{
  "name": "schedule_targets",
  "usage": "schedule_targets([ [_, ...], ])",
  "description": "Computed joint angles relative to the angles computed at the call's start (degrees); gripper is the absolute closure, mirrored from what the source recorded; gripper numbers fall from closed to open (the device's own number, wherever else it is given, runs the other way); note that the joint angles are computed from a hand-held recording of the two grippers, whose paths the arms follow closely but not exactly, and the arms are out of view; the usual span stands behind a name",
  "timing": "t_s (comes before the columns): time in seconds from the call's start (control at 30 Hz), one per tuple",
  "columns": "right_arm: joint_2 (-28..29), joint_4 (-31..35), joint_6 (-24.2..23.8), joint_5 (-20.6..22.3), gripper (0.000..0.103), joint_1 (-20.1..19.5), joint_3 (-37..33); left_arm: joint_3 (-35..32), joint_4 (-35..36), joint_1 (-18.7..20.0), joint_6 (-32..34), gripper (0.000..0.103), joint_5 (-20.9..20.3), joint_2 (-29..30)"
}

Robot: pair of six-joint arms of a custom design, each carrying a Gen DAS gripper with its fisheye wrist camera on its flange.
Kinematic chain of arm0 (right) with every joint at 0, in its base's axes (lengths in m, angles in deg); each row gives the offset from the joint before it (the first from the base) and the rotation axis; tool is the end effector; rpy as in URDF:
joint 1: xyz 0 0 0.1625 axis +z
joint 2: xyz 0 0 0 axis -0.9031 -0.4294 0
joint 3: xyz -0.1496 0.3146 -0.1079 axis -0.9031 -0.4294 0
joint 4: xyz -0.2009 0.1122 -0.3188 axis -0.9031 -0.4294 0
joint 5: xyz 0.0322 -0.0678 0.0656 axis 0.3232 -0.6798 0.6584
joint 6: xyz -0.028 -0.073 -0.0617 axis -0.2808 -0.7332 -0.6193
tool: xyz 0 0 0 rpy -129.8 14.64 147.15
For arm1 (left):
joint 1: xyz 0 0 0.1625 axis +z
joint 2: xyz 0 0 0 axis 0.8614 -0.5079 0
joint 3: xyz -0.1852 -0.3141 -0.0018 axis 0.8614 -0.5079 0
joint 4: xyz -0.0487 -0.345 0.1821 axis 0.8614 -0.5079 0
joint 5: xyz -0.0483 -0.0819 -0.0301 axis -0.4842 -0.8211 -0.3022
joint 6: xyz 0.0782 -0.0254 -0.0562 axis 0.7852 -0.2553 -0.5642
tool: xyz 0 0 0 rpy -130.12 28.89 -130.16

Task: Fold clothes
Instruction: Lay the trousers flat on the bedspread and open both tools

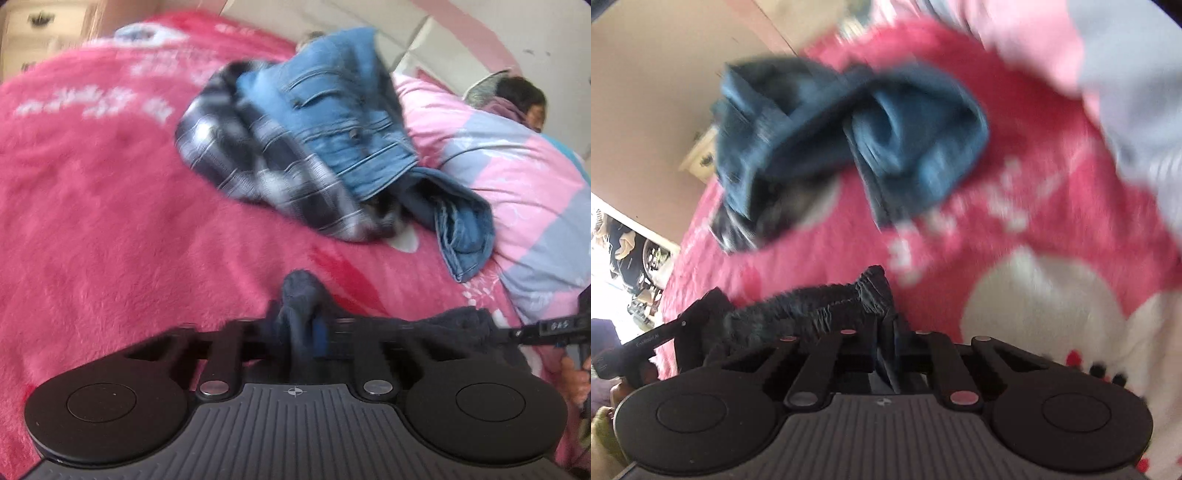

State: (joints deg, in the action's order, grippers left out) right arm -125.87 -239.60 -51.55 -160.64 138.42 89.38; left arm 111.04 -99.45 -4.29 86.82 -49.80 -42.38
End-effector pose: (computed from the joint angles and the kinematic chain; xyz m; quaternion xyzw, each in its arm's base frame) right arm 0.0028 -0.3752 0.3896 -0.1861 -0.8618 0.4362 0.1801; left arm -0.2716 -0.6358 0.0994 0.3841 0.9155 -0.1193 0.0097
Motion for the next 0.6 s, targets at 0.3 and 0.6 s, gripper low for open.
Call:
schedule_targets([
  [0.3, 9.7, -23.71, -7.52, -5.95, 0.094, 5.53, 2.16, 7.78, -17.35, 1.0, 0.92, 0.098, -0.37, -3.54],
  [0.6, 20.34, -27.63, -13.62, -12.74, 0.095, 6.07, -3.83, 7.38, -20.32, 0.7, 4.43, 0.097, 7.09, -0.36],
])
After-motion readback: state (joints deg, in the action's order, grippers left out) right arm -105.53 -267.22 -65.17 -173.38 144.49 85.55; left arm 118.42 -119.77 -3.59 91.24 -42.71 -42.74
